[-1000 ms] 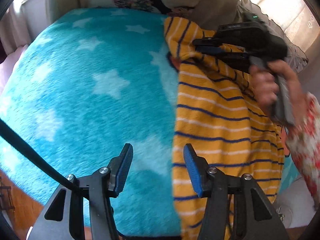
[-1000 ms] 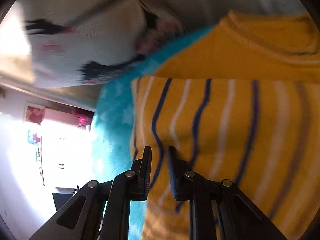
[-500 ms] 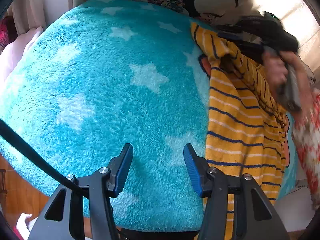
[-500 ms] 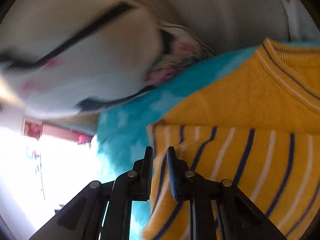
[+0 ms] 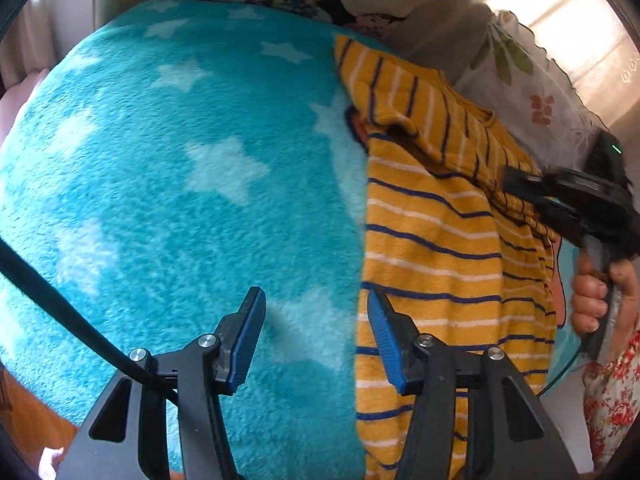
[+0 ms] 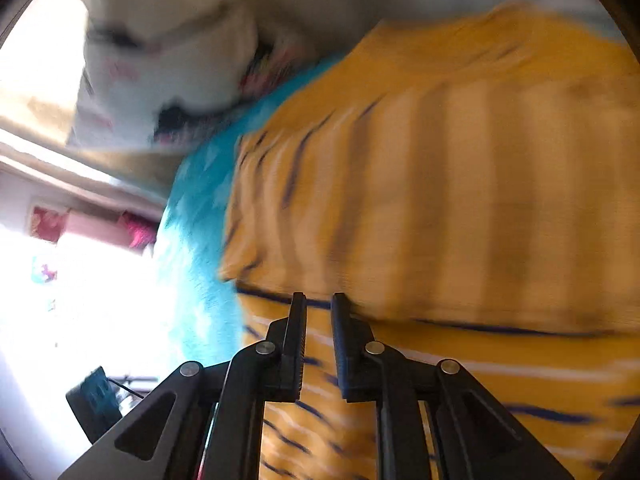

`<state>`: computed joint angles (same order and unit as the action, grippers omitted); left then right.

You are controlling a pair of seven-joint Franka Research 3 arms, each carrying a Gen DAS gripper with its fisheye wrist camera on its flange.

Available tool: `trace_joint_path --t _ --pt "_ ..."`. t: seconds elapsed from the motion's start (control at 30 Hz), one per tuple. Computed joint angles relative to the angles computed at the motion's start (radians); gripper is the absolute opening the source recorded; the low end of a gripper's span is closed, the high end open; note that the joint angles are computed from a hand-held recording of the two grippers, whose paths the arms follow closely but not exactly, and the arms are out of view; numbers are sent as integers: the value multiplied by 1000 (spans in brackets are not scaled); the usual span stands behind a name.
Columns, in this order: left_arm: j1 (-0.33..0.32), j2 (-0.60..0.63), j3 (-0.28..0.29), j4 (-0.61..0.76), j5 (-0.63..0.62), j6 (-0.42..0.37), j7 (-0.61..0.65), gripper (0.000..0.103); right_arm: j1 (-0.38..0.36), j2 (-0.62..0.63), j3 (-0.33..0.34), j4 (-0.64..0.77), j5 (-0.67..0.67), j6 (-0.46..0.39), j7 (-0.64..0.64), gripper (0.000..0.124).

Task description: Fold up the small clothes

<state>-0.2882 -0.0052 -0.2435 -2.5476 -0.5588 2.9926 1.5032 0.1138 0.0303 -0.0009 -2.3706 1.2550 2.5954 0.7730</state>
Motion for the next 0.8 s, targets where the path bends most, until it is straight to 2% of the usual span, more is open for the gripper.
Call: trace_joint_path --t 0.1,0.2,0.27,0.37,0.4,0.47,0.5,0.57,0.63,0.7,0.73,0.77,0.8 --pt "-1 -5 -2 -9 54 2 -56 52 -36 -93 -41 -87 -10 216 30 34" --pt "-4 -3 0 -10 98 4 -129 52 -76 -89 -72 -111 -144 335 141 45" --pt "-2 -9 -1 -20 158 5 -210 52 -92 -51 -83 -94 -202 348 181 45" --pt "2 -12 -1 -27 282 5 -348 52 -115 25 -82 -33 -240 313 173 45" --pt "3 -13 -1 -28 317 5 -383 52 -127 43 -74 -15 -223 270 128 36" --pt "3 -19 -2 -31 391 7 -466 52 -147 52 -61 2 -192 195 46 7" --pt "5 -20 -3 -32 432 10 -510 52 -144 41 -52 -4 -184 207 22 7" --pt "13 -30 -6 -37 538 10 -617 52 -116 55 -45 -6 -283 292 126 7" --pt "16 -37 -7 -41 601 7 -685 52 -113 64 -70 -14 -433 339 275 6" --pt "17 -36 -8 -40 652 3 -738 52 -72 73 -125 -38 -669 415 469 8" --pt "16 -32 -7 -38 668 -1 -754 52 -74 64 -126 -46 -713 415 506 10" --pt "12 -28 -7 -39 674 -2 -762 52 -106 50 -91 -49 -688 400 481 12" --pt "8 -21 -6 -38 666 -3 -757 52 -129 29 -58 -54 -593 383 391 13"
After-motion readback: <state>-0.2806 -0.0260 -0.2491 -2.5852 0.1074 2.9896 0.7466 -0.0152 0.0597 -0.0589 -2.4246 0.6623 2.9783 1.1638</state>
